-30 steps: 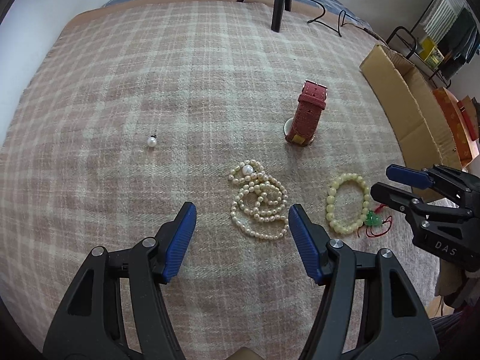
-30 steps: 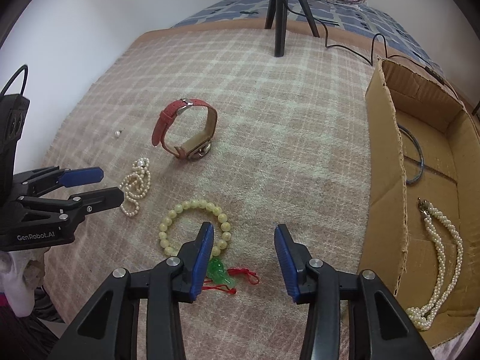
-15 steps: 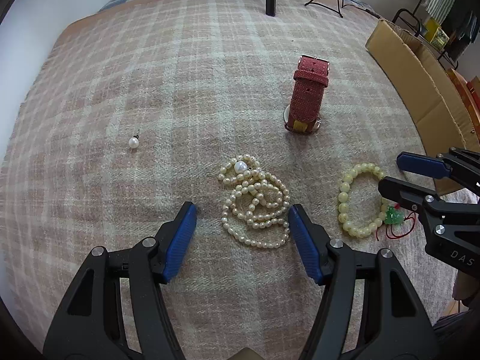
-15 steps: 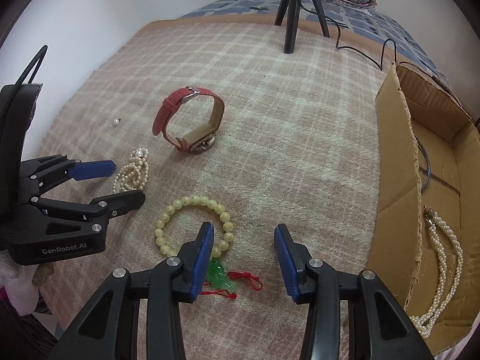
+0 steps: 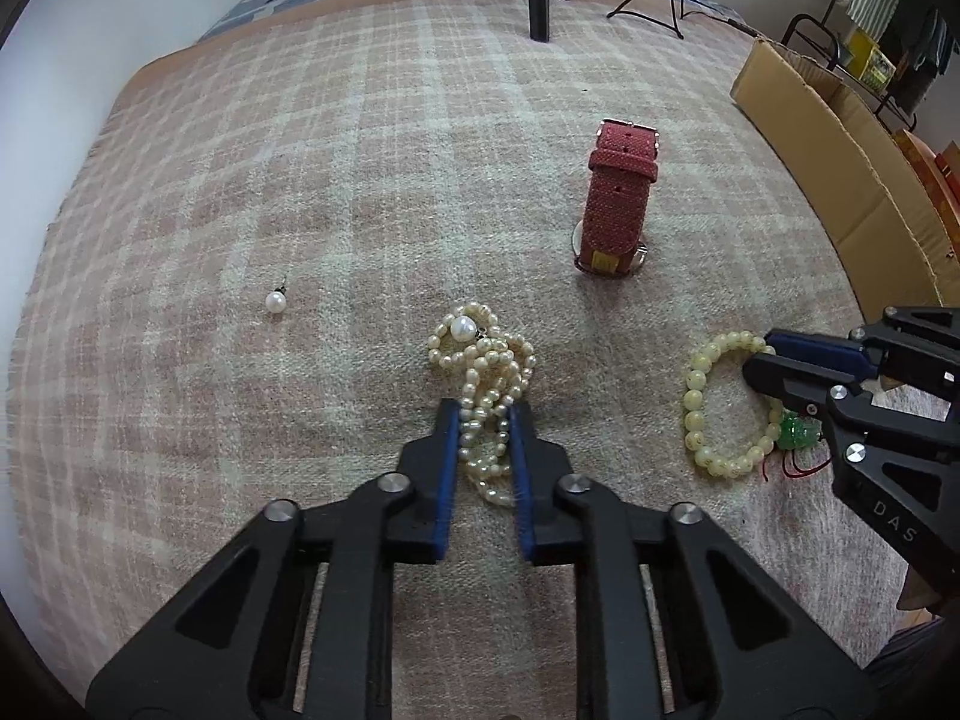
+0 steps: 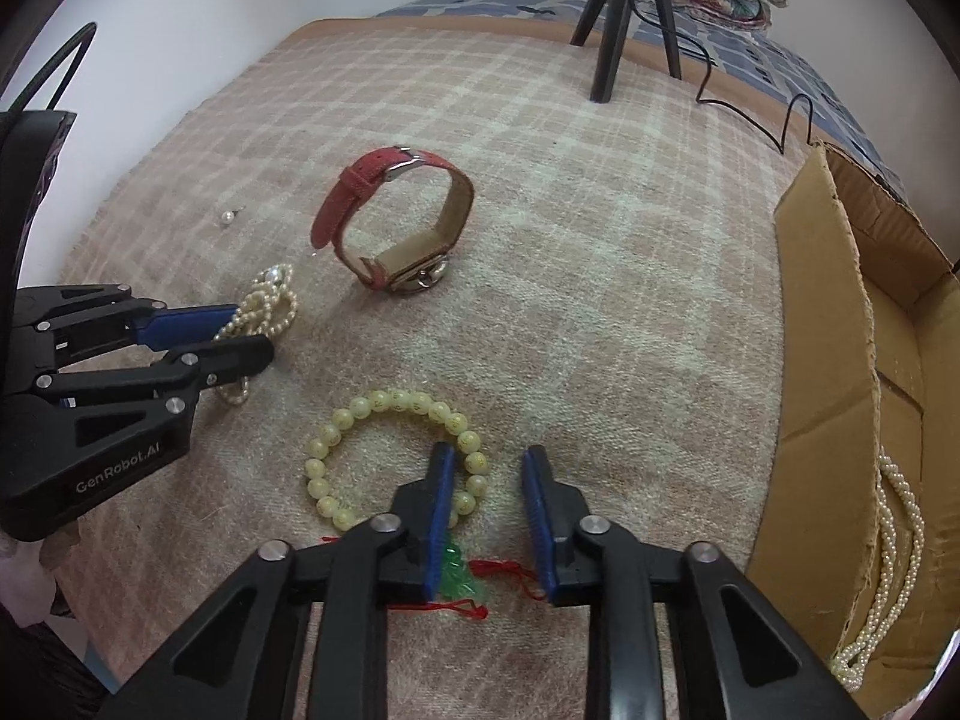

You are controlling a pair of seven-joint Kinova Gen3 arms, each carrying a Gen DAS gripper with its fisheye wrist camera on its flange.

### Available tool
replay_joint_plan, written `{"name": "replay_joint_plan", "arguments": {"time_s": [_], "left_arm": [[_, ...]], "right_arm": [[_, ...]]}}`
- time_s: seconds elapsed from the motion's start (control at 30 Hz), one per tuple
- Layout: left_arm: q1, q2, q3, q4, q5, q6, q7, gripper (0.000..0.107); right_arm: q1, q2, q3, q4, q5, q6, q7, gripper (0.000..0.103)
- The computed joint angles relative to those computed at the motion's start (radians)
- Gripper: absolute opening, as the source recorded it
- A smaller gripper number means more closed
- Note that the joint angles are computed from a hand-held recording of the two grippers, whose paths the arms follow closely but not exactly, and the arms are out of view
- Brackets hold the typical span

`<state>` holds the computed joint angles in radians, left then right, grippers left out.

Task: Organize jewelry
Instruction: 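Grasp the short pearl necklace with the left tool while the right tool grasps the yellow bead bracelet, then carry the pearl necklace and bead bracelet into the box and open both tools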

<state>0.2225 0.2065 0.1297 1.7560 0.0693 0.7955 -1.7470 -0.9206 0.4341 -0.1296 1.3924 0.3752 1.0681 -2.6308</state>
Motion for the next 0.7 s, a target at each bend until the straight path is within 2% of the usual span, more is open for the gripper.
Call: {"name": "replay_joint_plan", "arguments": {"time_s": [0.03, 0.13, 0.37, 0.7], "left_arm": [[-0.012, 0.001, 0.003, -0.004, 0.018, 0.007, -0.012, 0.007], [-0.043, -0.009, 0.000, 0.001, 0.069, 0.019, -0.046, 0.006], [-0.094, -0.052, -0.013, 0.016, 0.146, 0.040, -0.108, 0.005], [-0.196, -0.122, -0.056, -0.028, 0.359, 0.143, -0.264, 0.005]], "right_arm": [[-0.001, 0.000, -0.001, -0.001, 0.001, -0.004, 0.000, 0.007], [-0.016, 0.003, 0.005, -0.005, 0.020, -0.002, -0.014, 0.005], [-0.051, -0.025, 0.012, 0.000, 0.085, 0.006, -0.066, 0.005], [-0.095, -0.055, 0.001, -0.017, 0.188, 0.027, -0.126, 0.005]]}}
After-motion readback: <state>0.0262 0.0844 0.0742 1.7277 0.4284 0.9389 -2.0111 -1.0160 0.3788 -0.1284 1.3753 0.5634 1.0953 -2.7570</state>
